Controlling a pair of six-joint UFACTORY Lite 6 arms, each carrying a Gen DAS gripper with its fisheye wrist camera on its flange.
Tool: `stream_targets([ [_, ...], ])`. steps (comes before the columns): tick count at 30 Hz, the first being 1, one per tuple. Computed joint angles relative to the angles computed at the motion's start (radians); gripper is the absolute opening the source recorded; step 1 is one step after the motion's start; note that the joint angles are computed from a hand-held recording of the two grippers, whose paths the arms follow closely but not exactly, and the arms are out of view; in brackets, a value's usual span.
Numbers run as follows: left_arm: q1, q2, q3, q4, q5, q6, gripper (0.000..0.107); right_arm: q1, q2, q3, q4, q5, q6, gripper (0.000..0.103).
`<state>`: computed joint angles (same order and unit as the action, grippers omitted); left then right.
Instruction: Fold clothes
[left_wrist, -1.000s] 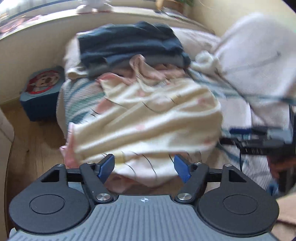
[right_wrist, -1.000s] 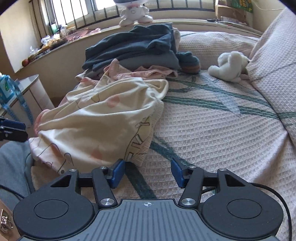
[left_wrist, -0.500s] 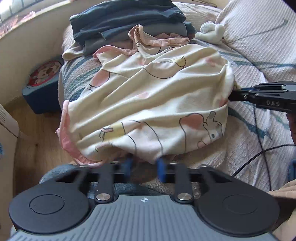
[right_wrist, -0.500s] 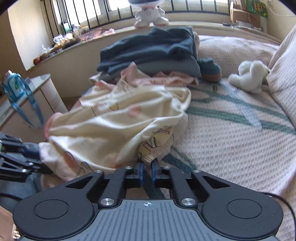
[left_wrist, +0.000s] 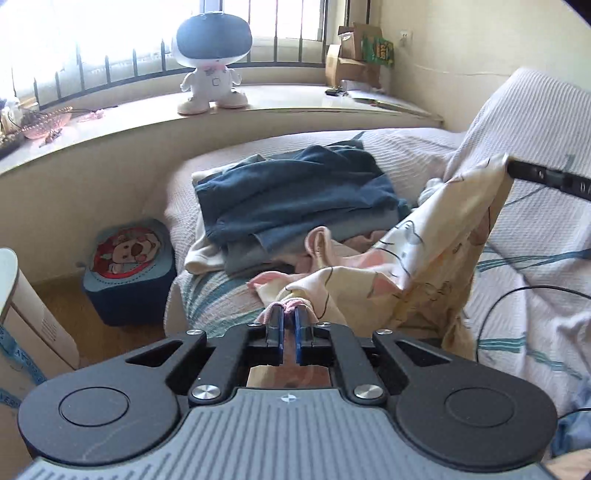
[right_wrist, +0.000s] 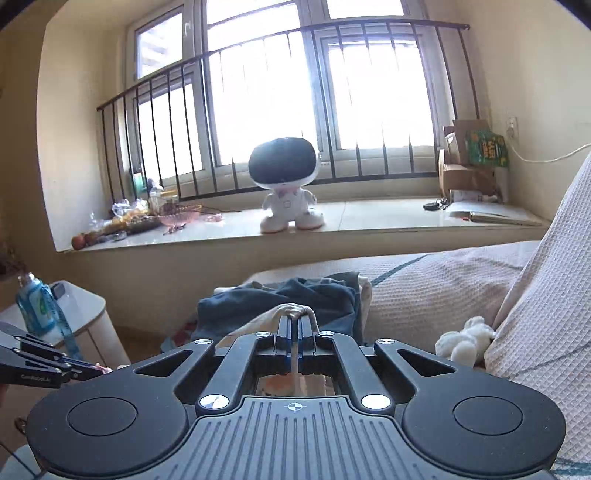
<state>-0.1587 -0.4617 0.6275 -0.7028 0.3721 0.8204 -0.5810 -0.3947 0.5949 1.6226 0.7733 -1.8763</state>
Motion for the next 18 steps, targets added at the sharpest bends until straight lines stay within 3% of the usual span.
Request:
stream_targets([
  [2,0.036,-0.054,-0.042,0.024,0.069,-0.013,0.006,-0.090,-0.048,-0.029,-0.130,0.062,0.066,0.003],
  [9,0.158,-0.168,-0.212,0.219,0.153,-0.185,0.007,-0.411,-0.164,-0.224,-0.585,0.184,0.178,0.003],
  [12,0.158,-0.182,-0.207,0.296,0.148,-0.261,0.016,-0.466,-0.179,-0.272,-0.700,0.175,0.209,0.003],
  [16,0.122,-0.236,-0.196,0.334,0.188,-0.290,0.040,-0.459,-0.197,-0.300,-0.827,0.144,0.270,0.004],
  [18,0.133,-0.269,-0.194,0.343,0.218,-0.292,0.046,-0.493,-0.240,-0.315,-0.851,0.162,0.269,0.011],
])
